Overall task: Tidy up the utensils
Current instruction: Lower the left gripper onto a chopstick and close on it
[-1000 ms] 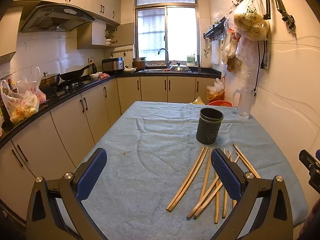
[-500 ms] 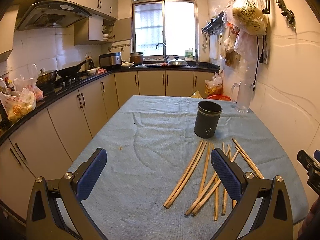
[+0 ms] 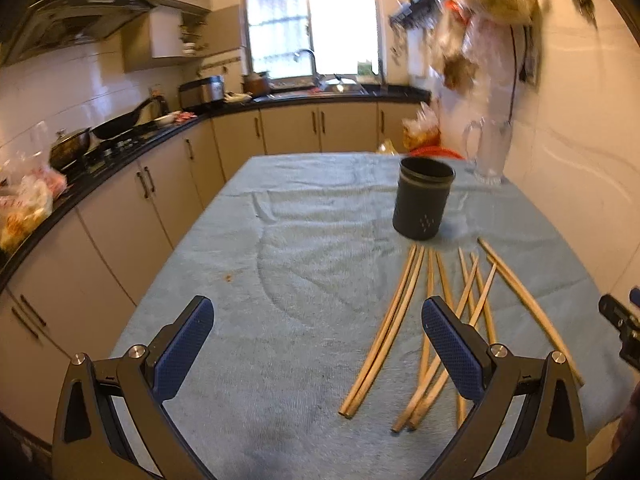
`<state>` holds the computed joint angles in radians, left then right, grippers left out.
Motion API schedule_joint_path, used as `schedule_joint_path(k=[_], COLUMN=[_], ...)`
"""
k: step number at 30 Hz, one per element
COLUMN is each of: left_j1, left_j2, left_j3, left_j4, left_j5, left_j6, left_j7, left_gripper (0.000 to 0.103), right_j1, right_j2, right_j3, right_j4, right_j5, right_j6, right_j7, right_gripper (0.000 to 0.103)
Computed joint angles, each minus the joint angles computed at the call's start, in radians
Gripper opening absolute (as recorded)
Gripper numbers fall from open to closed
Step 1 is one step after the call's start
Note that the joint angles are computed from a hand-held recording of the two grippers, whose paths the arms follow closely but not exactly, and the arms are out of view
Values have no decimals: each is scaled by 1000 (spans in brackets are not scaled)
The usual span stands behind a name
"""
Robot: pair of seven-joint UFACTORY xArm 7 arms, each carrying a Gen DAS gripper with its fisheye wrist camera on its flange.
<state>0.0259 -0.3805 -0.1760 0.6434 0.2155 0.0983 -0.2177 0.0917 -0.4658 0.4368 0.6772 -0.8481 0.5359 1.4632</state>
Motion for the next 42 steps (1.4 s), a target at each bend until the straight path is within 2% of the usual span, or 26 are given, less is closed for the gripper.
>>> schedule_joint_path(k=[4, 7, 10, 11, 13, 14, 16, 21, 26, 28, 29, 32, 35, 39, 42], left_j1=[-150, -270, -317, -325, -330, -328, -315, -282, -262, -262, -263, -257, -250, -234, -227], left_j2=[109, 199, 243, 252, 276, 295, 327, 427, 509, 536, 551, 561, 571, 585, 592], left_j3=[122, 210, 235, 235, 217, 201, 167, 86, 45, 40, 38, 29, 24, 17, 17], left_j4=[88, 186, 255, 269, 299, 321, 359, 449, 528, 552, 564, 572, 583, 601, 625], left_j5=[-99, -302, -521, -580, -657, -666, -653, -588, -553, -517, -501, -491, -497, -532, -547], left_j6=[61, 166, 271, 293, 333, 362, 398, 410, 468, 488, 495, 485, 486, 504, 542], left_j7=[168, 364, 538, 591, 667, 686, 706, 727, 754, 737, 726, 722, 717, 721, 718], left_gripper=[103, 101, 89, 88, 80, 77, 59, 41, 28, 12, 7, 7, 7, 7, 7], right_j1=[4, 17, 25, 24, 28, 37, 55, 104, 129, 137, 141, 147, 158, 161, 157], right_j2=[54, 105, 156, 170, 197, 218, 257, 368, 440, 467, 480, 524, 545, 558, 559], right_j3=[-57, -116, -155, -162, -175, -191, -215, -262, -282, -293, -298, -310, -327, -334, -337], right_j4=[3, 10, 27, 32, 42, 50, 67, 144, 212, 238, 249, 282, 316, 346, 360], right_j5=[28, 92, 159, 171, 199, 228, 293, 454, 505, 527, 544, 620, 597, 632, 661], right_j6=[-51, -103, -140, -152, -176, -198, -228, -251, -238, -224, -219, -225, -195, -153, -120], right_j7=[-63, -142, -226, -245, -287, -324, -390, -577, -672, -704, -723, -800, -806, -845, -872], right_gripper=[99, 98, 98, 98, 93, 92, 83, 65, 53, 43, 41, 38, 34, 25, 25])
